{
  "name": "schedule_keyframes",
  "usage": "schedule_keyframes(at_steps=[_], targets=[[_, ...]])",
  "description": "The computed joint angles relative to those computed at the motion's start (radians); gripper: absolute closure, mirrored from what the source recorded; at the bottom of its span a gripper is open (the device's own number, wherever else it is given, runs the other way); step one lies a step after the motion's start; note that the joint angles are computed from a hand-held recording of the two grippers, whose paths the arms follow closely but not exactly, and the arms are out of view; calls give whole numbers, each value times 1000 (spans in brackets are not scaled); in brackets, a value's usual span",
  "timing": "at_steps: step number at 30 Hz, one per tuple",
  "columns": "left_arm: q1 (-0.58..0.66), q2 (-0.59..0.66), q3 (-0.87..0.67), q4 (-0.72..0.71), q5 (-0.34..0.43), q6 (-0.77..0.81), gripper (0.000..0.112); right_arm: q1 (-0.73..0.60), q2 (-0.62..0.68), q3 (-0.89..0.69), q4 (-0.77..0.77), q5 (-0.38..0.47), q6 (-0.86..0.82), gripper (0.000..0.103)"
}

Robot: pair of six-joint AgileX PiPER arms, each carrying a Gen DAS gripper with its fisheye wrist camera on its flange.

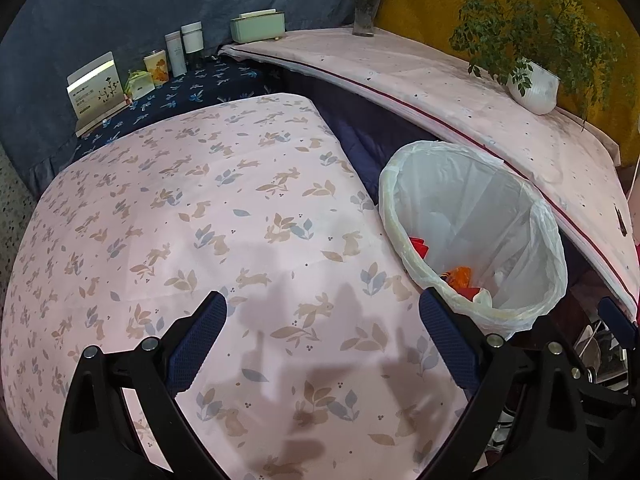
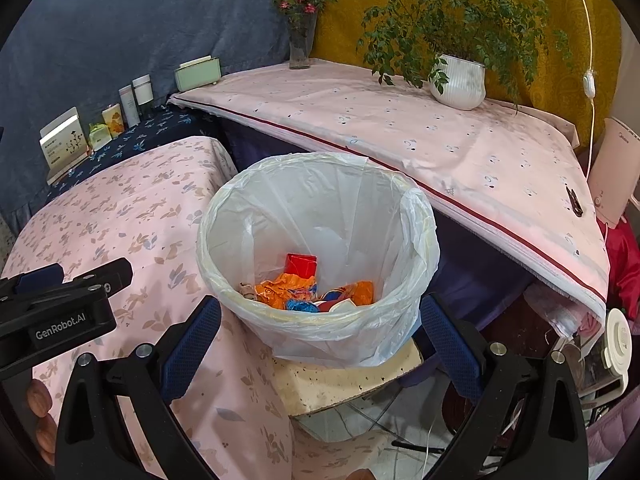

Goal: Collect trash

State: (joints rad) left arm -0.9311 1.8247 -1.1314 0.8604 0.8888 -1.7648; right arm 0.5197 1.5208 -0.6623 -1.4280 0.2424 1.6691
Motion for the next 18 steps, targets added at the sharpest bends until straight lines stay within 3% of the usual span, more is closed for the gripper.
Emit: schedule_keyframes(at_steps=[18], targets=[[36, 22, -24, -7, -23, 42, 20, -7, 47, -30, -65, -10, 62, 7]])
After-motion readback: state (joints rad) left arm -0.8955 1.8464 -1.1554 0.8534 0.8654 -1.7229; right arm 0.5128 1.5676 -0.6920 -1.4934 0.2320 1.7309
